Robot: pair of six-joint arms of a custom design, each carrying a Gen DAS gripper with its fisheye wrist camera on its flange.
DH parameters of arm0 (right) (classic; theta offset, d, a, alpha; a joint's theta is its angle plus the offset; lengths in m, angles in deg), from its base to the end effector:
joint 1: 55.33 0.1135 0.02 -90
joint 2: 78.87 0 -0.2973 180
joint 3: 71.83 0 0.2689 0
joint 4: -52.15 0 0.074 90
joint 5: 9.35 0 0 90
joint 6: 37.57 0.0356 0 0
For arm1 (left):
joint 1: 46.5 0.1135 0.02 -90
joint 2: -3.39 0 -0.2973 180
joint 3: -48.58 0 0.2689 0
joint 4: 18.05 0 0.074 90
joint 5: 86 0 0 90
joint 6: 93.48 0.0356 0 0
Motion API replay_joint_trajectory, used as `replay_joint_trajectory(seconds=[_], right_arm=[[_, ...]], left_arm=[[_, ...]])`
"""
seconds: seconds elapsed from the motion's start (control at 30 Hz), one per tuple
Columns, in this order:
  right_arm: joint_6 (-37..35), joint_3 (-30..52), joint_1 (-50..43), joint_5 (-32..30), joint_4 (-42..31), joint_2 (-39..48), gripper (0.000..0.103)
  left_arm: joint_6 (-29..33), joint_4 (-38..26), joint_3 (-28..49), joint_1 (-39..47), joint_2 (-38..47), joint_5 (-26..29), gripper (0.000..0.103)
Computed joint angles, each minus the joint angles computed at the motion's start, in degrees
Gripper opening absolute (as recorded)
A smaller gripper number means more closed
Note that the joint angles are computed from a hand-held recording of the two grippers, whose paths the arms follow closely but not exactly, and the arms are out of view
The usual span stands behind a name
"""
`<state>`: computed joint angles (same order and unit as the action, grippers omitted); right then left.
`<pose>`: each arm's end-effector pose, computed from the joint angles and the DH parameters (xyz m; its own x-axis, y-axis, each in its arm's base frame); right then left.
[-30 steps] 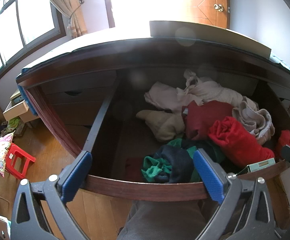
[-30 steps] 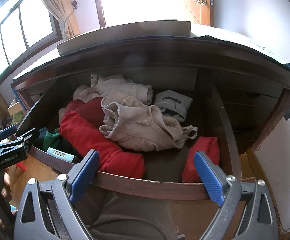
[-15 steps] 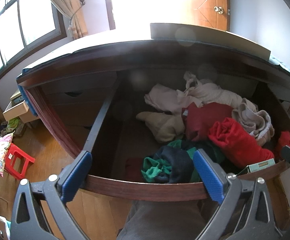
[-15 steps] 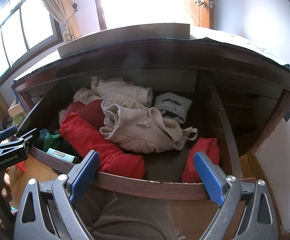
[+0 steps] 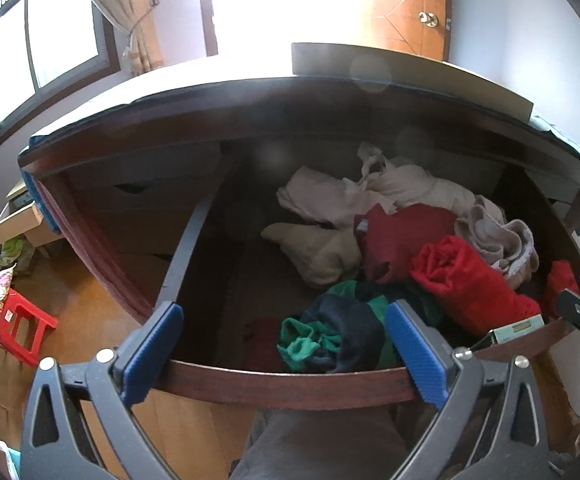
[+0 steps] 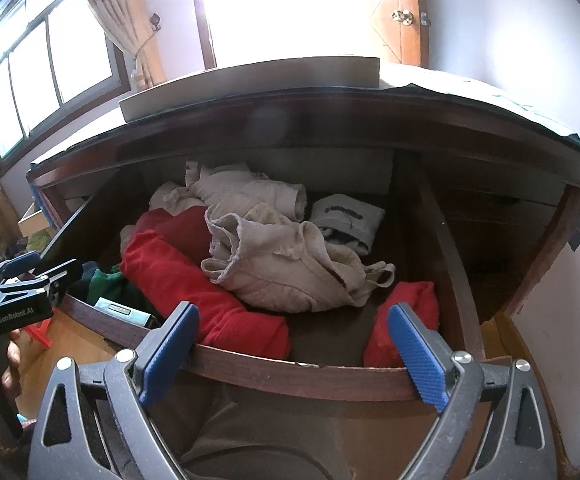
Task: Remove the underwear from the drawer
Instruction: 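Pull the drawer further open with both tools, exposing the clothes, then reach into the drawer and grasp the beige underwear with the right gripper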
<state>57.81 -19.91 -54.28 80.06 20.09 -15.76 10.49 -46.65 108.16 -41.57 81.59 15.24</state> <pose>0.2291 0.0046 0.2514 -0.6845 0.0812 -0.7245 0.0385 0.9964 0.0753 0.2875 0.0178 0.2387 -0.6981 0.1774 -0.6936 0.2227 0.9746 0.0251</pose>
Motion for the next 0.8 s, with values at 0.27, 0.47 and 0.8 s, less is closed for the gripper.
replay_joint_trajectory(seconds=[0.27, 0.47, 0.8], right_arm=[[-2.16, 3.05, -5.29, -8.19, -3.2, 1.91, 0.097], [-7.59, 10.6, -10.68, -15.12, -7.5, 7.69, 0.097], [-26.95, 26.48, -5.1, -7.85, -22.55, 24.31, 0.091]], left_arm=[[2.2, -3.8, 4.14, 0.72, 2.13, 1.97, 0.103], [4.42, -7.23, 8.99, 0.08, 3.15, 7.01, 0.103], [11.27, -12.93, 12.82, -7.38, 6.51, 4.89, 0.103]])
